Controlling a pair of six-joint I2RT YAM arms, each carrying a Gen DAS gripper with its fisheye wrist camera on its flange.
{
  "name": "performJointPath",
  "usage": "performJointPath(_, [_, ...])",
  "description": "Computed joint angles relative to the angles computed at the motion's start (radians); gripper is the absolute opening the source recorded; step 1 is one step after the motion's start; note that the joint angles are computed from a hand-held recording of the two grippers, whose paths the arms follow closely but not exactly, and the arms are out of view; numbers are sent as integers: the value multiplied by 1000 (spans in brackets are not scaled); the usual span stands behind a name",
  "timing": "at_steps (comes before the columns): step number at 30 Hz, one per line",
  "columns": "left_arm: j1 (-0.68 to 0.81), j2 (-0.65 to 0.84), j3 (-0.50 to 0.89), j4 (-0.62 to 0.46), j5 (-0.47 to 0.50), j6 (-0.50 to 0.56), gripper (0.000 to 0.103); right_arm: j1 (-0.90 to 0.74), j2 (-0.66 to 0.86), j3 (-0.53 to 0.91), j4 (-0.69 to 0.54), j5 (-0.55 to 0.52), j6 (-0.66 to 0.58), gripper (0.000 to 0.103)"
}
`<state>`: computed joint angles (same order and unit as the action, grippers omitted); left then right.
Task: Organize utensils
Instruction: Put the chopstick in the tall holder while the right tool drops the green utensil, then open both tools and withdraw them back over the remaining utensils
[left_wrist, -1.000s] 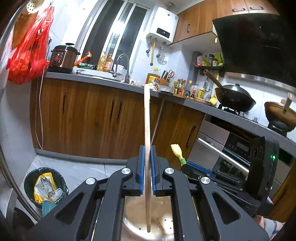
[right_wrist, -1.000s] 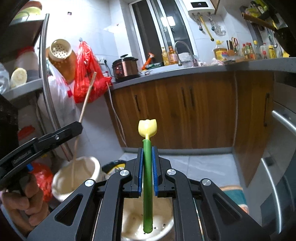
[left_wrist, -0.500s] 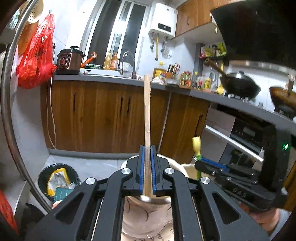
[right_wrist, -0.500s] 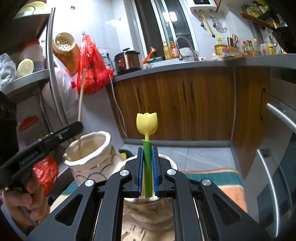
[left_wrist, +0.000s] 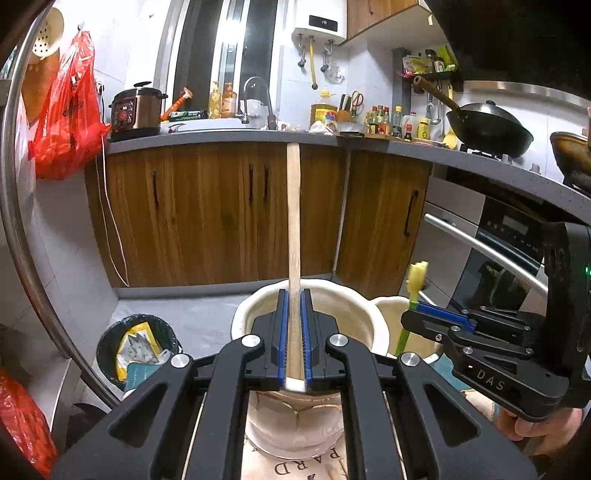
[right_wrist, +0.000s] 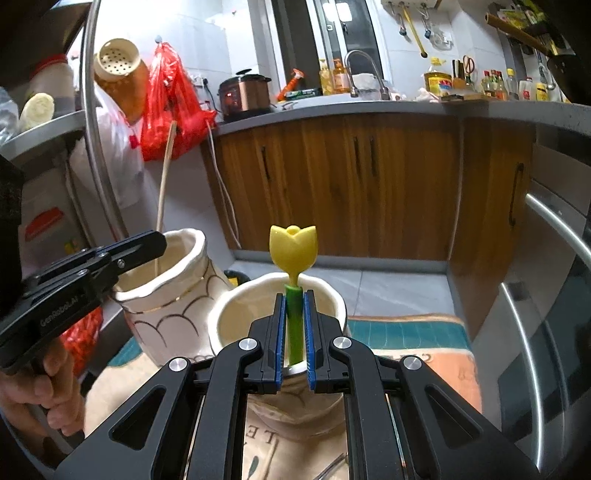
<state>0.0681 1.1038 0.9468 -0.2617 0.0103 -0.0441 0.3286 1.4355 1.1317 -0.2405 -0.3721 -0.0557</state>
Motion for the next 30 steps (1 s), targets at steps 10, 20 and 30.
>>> performJointPath(10, [-3,-43,-22,18,-14,11,45,-6,-33,-8,-5,7,-12,33])
performJointPath(20, [41,-138,-49,-23,44,6,69,-32,-104,-30,-34,-18,-37,49])
performJointPath(30, [138,-308,-136,-89,121,-12,80,-126,-259,-112,-106,-87,-84,63])
